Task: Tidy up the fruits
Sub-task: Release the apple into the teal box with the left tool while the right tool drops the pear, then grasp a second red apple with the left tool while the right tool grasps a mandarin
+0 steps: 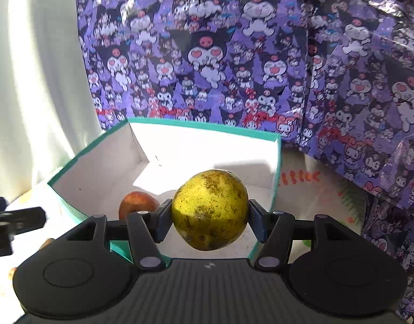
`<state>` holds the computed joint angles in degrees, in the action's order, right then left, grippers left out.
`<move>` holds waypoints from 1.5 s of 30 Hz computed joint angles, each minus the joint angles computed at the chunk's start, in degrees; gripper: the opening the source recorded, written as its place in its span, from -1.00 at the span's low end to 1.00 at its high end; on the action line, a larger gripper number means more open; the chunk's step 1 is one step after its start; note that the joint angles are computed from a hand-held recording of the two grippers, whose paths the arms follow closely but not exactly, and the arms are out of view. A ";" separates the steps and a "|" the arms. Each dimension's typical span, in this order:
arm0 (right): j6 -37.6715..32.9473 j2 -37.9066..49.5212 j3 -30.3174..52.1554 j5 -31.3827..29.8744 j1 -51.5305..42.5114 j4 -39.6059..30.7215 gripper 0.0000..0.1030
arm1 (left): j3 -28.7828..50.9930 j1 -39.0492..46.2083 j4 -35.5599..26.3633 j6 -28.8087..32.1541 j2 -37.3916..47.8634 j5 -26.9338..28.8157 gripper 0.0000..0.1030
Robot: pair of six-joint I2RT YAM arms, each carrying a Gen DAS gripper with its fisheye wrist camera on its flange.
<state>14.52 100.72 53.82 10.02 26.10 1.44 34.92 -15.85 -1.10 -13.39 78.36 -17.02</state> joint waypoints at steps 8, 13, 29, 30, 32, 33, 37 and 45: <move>-2.16 4.77 3.39 5.79 2.27 1.36 0.00 | -3.27 -0.27 -0.78 0.55 -1.97 0.50 0.72; -1.23 3.01 2.88 3.28 1.34 1.41 0.00 | -4.94 -0.31 -0.60 0.96 -2.01 2.00 0.72; -2.08 -18.08 -15.47 4.64 3.92 2.51 0.94 | -10.95 -6.51 6.52 0.84 4.86 4.63 0.72; -1.68 -18.48 -15.78 5.37 4.18 2.25 0.94 | -11.29 -6.96 7.41 0.98 5.38 4.87 0.72; -1.03 -18.84 -15.94 5.93 4.31 1.29 0.94 | -11.77 -7.88 9.33 1.21 6.82 4.68 0.73; -0.45 -19.05 -16.08 6.32 4.44 0.81 0.94 | -11.65 -8.29 9.97 1.12 7.84 4.28 0.73; 0.29 -19.82 -17.07 7.01 4.71 -0.13 0.94 | -11.19 -8.17 13.41 0.65 12.19 5.69 0.75; 1.22 -19.00 -17.83 7.62 5.30 -1.64 0.94 | -9.40 -8.80 19.35 1.73 20.36 7.43 0.53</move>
<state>15.74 81.72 35.98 17.64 31.40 -0.19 25.51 -24.65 18.25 -11.66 98.72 -9.59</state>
